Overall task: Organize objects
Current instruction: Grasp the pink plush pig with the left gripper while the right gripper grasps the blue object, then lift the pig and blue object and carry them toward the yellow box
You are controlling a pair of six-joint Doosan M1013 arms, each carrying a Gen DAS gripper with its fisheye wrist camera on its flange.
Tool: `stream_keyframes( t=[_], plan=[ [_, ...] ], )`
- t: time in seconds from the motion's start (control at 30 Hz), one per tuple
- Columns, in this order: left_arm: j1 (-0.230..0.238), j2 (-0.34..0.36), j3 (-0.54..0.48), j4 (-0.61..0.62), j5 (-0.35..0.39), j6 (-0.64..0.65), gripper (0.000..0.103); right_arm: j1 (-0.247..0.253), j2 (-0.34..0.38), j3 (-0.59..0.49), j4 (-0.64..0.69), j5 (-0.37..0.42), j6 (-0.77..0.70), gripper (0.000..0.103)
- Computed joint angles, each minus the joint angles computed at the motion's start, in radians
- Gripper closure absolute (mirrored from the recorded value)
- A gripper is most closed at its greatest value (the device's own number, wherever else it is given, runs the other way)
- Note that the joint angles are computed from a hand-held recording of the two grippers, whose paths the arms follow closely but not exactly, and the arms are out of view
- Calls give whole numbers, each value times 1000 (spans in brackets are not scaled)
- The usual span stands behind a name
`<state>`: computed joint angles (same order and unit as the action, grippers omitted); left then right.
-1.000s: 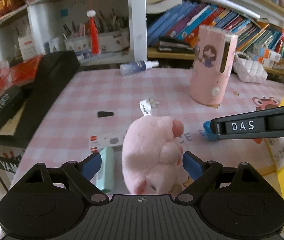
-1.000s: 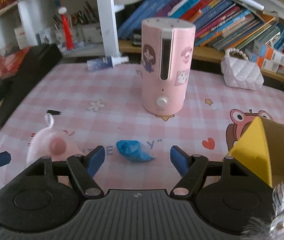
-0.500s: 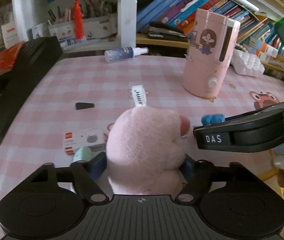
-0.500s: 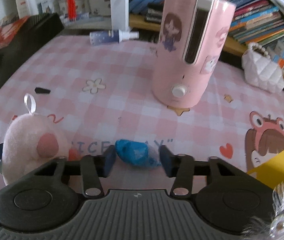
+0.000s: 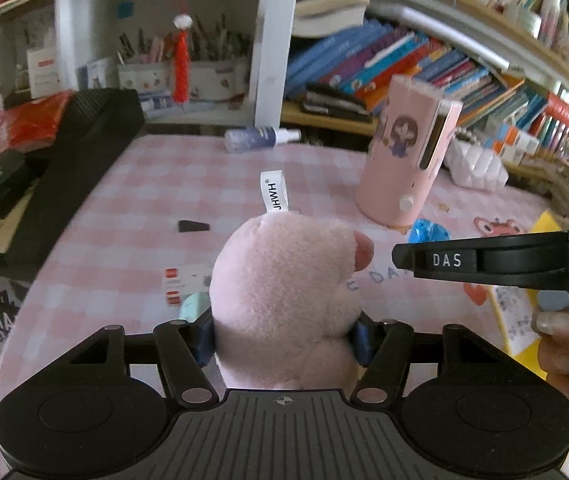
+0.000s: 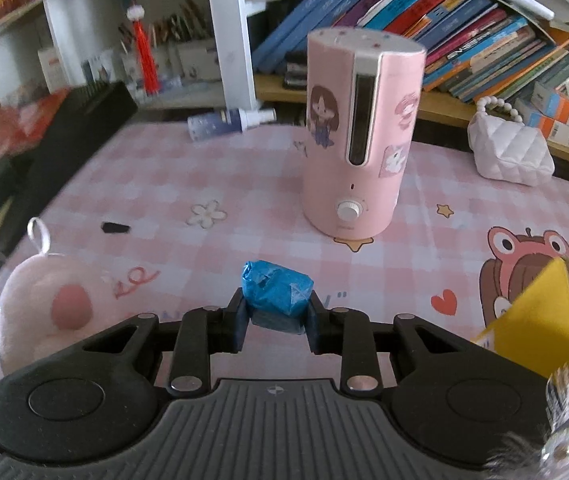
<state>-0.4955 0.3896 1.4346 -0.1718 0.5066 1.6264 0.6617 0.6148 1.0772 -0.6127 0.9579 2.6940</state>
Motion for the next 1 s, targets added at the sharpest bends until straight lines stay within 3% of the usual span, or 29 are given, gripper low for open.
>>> stream_keyframes(
  t=[0.33, 0.57, 1.0],
  plan=[
    [19, -99, 113, -89, -16, 59, 41, 58, -73, 85, -54, -66, 6, 77],
    [27, -151, 175, -88, -36, 65, 41, 110, -106, 129, -74, -45, 13, 77],
    [42, -251, 294, -127, -44, 123, 41, 208, -130, 179, -164, 32, 171, 77]
  ],
)
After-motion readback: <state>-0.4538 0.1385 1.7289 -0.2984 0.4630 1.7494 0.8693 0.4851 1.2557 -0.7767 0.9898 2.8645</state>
